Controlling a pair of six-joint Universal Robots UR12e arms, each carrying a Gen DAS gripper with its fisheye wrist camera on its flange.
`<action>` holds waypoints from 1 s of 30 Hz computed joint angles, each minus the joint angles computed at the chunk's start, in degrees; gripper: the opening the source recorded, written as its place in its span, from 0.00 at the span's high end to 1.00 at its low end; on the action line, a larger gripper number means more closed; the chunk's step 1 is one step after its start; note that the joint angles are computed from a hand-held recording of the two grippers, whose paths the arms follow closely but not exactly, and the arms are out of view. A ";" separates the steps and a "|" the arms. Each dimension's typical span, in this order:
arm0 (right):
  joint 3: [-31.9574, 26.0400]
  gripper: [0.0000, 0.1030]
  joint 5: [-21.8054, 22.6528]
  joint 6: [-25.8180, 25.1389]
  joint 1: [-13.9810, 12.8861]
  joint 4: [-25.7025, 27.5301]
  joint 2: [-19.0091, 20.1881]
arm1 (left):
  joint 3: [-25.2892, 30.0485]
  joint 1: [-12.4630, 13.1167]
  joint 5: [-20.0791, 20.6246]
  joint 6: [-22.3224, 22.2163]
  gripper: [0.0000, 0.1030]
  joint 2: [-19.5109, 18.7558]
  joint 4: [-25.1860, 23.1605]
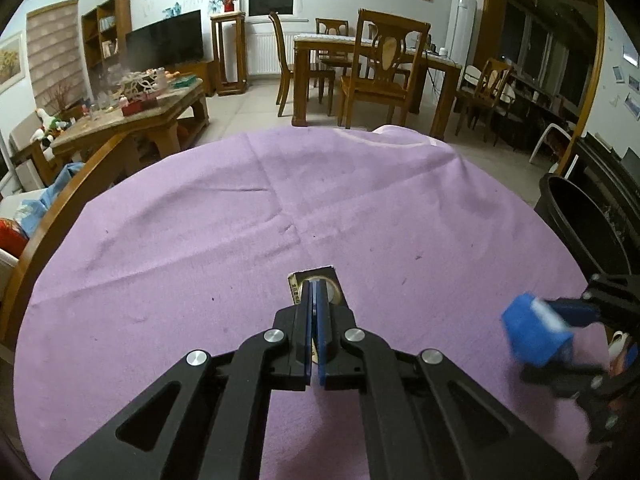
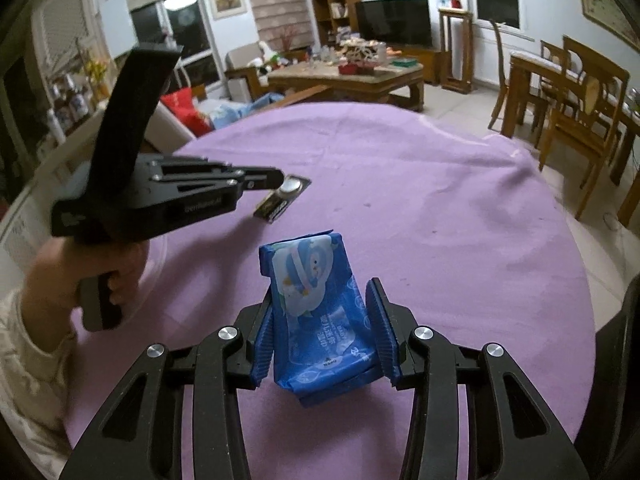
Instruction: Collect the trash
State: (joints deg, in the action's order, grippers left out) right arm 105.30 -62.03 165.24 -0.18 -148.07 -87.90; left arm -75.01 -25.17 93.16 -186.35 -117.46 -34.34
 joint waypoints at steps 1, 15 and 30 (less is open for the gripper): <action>0.20 0.61 0.45 0.29 -0.24 0.08 -0.34 | -0.04 0.18 -0.96 -0.31 0.97 0.05 -0.31; 0.86 0.44 1.24 -1.57 -0.37 2.82 -1.19 | 2.99 -0.60 1.91 -1.09 0.83 -1.75 -2.72; -3.08 0.53 -3.43 -4.39 2.46 6.60 2.03 | 2.93 -1.03 6.38 -0.47 0.73 -1.46 -5.00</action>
State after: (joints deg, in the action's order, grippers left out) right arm 102.22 -65.46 160.84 2.28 -141.47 -85.87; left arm -72.08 -26.21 99.54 -186.83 -118.92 -39.34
